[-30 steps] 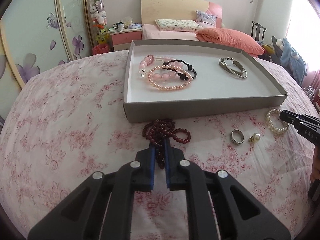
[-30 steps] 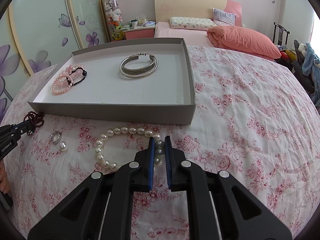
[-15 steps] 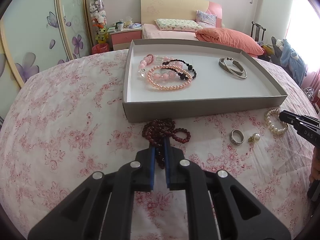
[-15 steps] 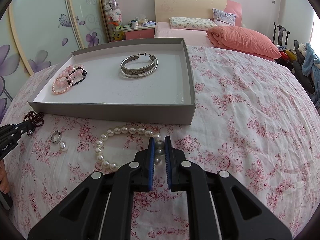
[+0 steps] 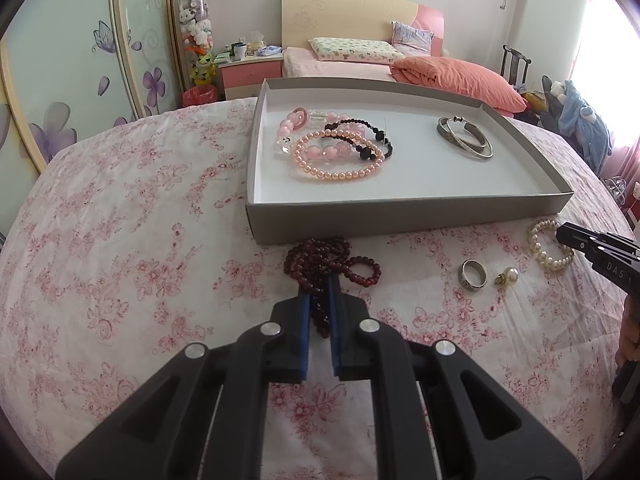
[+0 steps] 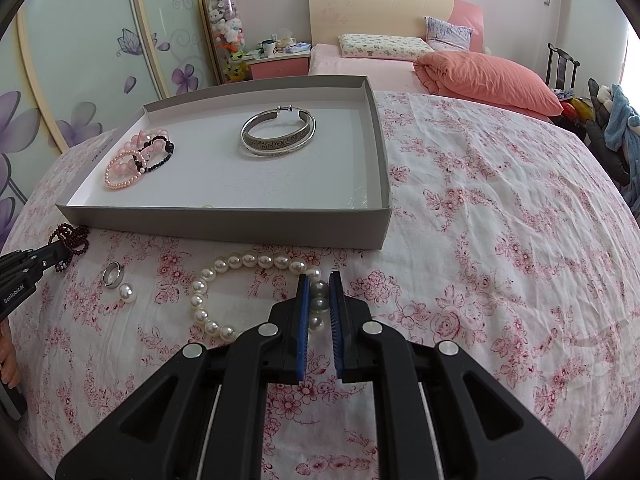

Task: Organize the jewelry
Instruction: 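Carry both bracelets into the gray tray and open both tools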

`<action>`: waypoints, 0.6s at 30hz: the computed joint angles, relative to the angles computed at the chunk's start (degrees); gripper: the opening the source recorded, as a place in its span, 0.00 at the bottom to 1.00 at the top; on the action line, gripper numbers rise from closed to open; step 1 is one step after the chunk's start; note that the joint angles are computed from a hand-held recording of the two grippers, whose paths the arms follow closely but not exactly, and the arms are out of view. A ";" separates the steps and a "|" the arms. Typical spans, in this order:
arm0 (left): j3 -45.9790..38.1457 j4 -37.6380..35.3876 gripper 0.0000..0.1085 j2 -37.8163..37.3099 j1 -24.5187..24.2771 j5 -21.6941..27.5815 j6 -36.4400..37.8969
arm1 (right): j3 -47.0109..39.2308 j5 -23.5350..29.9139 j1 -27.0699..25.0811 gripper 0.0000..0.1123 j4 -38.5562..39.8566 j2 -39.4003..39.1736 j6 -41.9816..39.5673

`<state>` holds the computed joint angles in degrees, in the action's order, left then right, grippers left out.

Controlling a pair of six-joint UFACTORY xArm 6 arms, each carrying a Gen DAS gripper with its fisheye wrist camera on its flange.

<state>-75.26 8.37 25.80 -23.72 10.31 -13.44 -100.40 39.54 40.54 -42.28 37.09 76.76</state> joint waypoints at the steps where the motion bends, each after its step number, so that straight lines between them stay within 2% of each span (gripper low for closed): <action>1: -0.02 0.03 0.09 0.02 -0.02 0.01 -0.05 | 0.00 0.00 0.00 0.10 0.00 0.00 0.00; 9: 0.08 -0.10 0.09 -0.05 -0.05 -0.11 0.38 | 0.40 -0.68 -0.12 0.09 -0.44 -0.21 0.67; 12: 0.62 1.09 0.08 -0.44 0.03 -0.46 -0.93 | 3.38 -4.16 -0.29 0.09 -5.86 -2.30 6.91; 14: 1.84 -5.19 0.08 -1.19 -0.40 -1.52 3.37 | 5.31 -6.77 -0.27 0.09 -10.82 -4.16 12.08; 18: 4.52 -10.60 0.08 -3.47 -1.05 -4.89 7.35 | 5.82 -8.81 0.37 0.09 -18.45 -6.25 17.81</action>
